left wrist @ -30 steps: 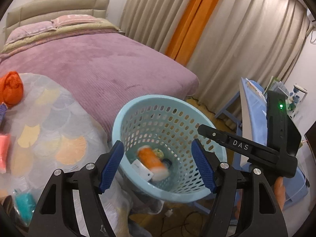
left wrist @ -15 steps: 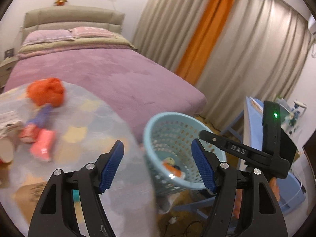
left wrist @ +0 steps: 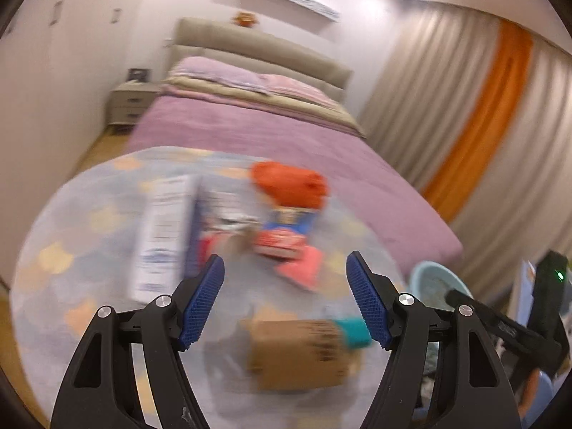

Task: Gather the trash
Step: 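Move both open tools back over the table, then grasp the second white milk carton with the left tool while the right tool grasps the brown paper bag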

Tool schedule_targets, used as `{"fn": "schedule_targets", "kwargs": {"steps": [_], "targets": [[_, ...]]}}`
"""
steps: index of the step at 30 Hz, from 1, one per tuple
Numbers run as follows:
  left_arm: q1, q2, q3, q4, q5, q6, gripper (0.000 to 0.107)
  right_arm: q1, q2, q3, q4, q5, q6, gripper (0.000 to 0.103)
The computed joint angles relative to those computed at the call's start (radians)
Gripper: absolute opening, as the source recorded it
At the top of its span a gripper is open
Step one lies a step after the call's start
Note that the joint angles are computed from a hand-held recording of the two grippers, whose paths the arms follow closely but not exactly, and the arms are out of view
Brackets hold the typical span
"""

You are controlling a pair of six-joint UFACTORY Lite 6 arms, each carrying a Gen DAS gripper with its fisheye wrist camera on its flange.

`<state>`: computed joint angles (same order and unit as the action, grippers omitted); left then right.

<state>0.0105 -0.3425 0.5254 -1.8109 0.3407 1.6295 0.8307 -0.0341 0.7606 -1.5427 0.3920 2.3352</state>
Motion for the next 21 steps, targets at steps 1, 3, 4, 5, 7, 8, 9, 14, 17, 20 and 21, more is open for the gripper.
{"fn": "schedule_targets", "kwargs": {"steps": [1,3,4,5,7,8,9,14,17,20,21], "targets": [[0.05,0.015,0.005,0.019,0.016,-0.005,0.072,0.015,0.045,0.041,-0.017,-0.014,0.012,0.059],[0.13,0.046,0.018,0.048,0.039,0.0,0.079,0.053,0.133,0.13,-0.004,-0.01,-0.014,0.063],[0.163,0.074,0.028,0.043,0.048,0.026,0.079,0.071,0.157,0.149,-0.001,-0.005,-0.019,0.064],[0.184,0.102,0.042,0.047,0.051,0.038,0.079,0.079,0.192,0.187,0.013,-0.009,-0.046,0.066],[0.211,0.198,0.093,0.077,0.057,0.045,0.079,0.092,0.284,0.281,0.042,-0.036,-0.102,0.07],[0.216,0.244,0.115,0.071,0.054,0.064,0.079,0.095,0.315,0.313,0.059,-0.047,-0.124,0.071],[0.224,0.284,0.133,0.06,0.059,0.088,0.079,0.095,0.367,0.365,0.092,-0.068,-0.166,0.071],[0.237,0.436,0.205,0.015,0.075,0.152,0.079,0.115,0.507,0.511,0.239,-0.068,-0.351,0.071],[0.232,0.502,0.25,-0.02,0.059,0.181,0.079,0.116,0.57,0.58,0.332,-0.057,-0.462,0.071],[0.225,0.564,0.299,-0.037,0.047,0.194,0.079,0.115,0.593,0.591,0.355,-0.066,-0.497,0.071],[0.225,0.585,0.312,-0.037,0.049,0.194,0.078,0.115,0.603,0.599,0.359,-0.068,-0.507,0.071]]}}
